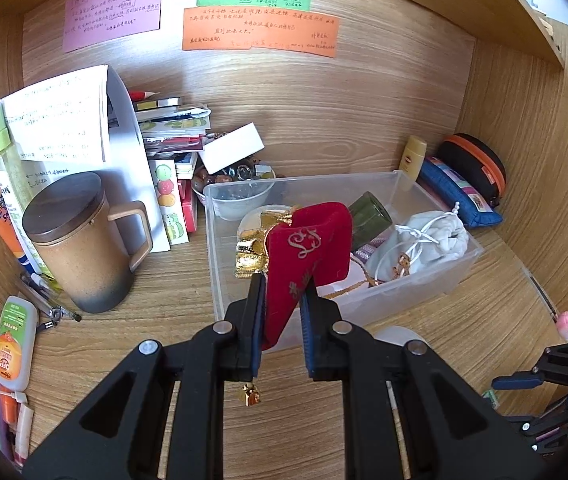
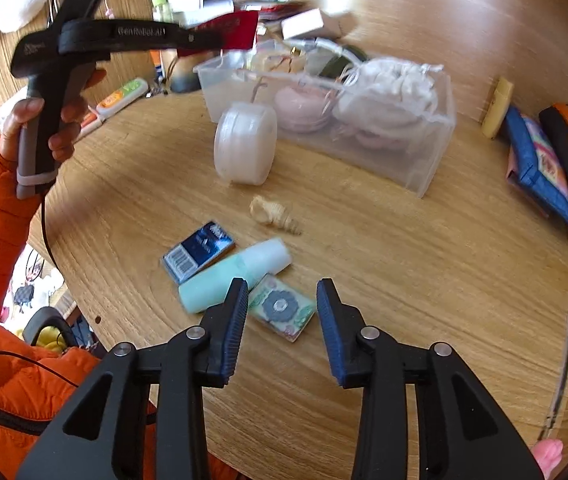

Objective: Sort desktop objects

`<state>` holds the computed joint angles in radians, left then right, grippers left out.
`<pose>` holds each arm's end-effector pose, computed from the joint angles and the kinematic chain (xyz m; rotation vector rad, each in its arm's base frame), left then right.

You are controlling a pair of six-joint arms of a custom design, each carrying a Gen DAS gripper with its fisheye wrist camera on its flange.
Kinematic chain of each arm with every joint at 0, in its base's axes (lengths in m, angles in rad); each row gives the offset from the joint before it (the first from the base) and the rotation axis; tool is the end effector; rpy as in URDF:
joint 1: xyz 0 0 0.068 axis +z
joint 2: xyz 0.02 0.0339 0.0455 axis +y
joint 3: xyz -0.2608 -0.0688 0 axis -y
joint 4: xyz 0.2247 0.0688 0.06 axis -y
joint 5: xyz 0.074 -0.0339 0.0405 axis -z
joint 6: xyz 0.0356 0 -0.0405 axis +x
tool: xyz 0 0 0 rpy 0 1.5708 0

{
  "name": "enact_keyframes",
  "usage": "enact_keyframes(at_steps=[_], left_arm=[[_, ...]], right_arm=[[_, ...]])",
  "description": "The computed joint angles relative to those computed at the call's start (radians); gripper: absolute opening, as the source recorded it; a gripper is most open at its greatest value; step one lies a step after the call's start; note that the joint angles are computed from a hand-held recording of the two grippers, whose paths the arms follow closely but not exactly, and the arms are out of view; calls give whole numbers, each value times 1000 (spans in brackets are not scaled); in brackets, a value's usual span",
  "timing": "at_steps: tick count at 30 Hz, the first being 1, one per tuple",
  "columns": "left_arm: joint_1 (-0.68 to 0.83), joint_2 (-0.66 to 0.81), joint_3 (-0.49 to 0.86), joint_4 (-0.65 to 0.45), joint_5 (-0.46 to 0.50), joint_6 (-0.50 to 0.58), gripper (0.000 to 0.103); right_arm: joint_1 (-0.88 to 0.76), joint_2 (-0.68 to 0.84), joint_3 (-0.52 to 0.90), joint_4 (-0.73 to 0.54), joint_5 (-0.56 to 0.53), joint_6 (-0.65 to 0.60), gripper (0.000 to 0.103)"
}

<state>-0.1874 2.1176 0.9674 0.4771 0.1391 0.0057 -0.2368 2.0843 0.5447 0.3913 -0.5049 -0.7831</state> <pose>0.3798 -0.0771 0.0875 0.2917 2.2294 -0.2541 0.2550 -0.0438 0.0220 -0.8133 2.3868 0.3033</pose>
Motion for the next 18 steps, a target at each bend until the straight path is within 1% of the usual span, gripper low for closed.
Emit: enact_keyframes(at_steps=[6,15,17,18], left_arm=[[0,-2,-3,-5,1,-3,15],[2,5,5,-8,9,-3,15],[-1,8,7,-9,7,-2,15],[-1,8,8,-9,8,-1,15]], right_arm=[[17,5,-39,92,21,22,36],[9,4,-32,117,60,67,36],[15,10,-31,136,76,76,37],[28,22,-38,178,106,87,37]])
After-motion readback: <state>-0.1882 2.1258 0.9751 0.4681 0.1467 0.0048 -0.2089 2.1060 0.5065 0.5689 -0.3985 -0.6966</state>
